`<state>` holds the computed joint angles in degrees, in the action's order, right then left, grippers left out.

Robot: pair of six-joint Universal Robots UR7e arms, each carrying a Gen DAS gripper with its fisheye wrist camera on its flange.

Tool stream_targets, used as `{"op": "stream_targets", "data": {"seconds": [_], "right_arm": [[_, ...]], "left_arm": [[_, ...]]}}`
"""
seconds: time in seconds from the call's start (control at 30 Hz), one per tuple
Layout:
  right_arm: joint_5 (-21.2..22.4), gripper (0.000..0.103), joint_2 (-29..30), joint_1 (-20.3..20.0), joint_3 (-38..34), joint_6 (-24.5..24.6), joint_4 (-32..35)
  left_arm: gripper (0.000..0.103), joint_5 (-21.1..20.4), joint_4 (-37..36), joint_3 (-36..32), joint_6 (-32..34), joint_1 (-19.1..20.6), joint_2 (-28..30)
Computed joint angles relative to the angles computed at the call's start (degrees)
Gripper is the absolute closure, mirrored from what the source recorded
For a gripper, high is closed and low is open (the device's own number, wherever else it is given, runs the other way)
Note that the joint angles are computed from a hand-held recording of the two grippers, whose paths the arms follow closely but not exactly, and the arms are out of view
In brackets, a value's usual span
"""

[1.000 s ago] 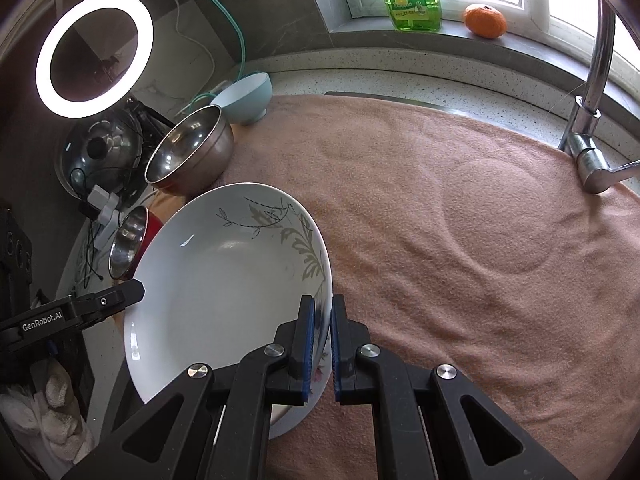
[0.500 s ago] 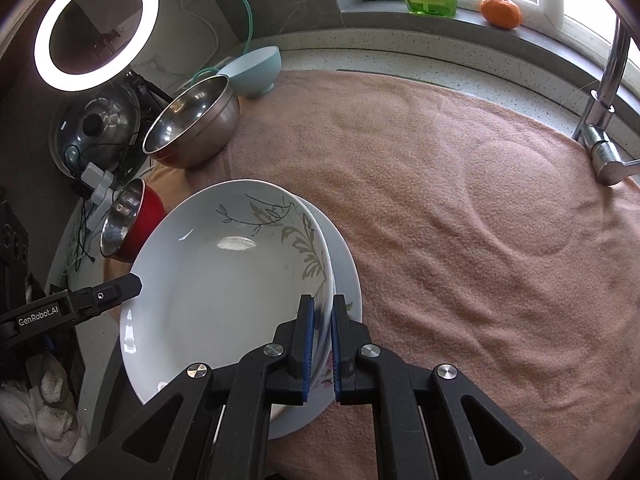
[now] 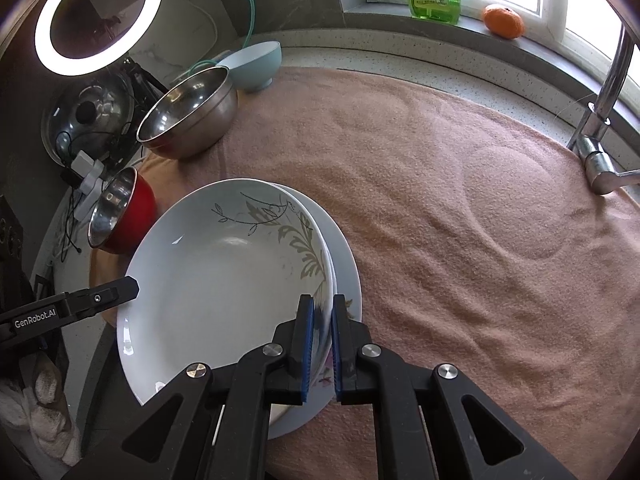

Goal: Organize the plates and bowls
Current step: 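Lower the leaf-pattern plate onto the stack and open the right gripper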

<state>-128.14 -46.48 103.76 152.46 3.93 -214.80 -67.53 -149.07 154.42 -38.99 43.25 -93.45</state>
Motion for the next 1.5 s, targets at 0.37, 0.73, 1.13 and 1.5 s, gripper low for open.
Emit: {"op": "stream_targets", "data": {"seconds": [0.37, 0.73, 1.13, 1.5], "right_arm": [[-1.90, 0.093, 0.47, 0.94, -0.37, 1.03, 1.71], [-4.59, 0.092, 1.40, 2.41, -1.76, 0.34, 2.27], [-5.23, 0.091, 0.39, 3.50, -1.32, 1.47, 2.97], [-5.42, 0.087, -1.85, 5.07, 0.98, 5.53, 0.43]], "left_arm": [[0.088, -0.12, 0.17, 0.44, 0.42, -0.33, -0.70], [0.089, 1.96, 1.82, 0.04, 1.52, -1.66, -2.58], [0.089, 1.61, 3.88, 0.53, 0.91, -1.40, -6.33], [0.089, 2.80, 15.50, 1.44, -1.85, -1.52, -20.45]]}}
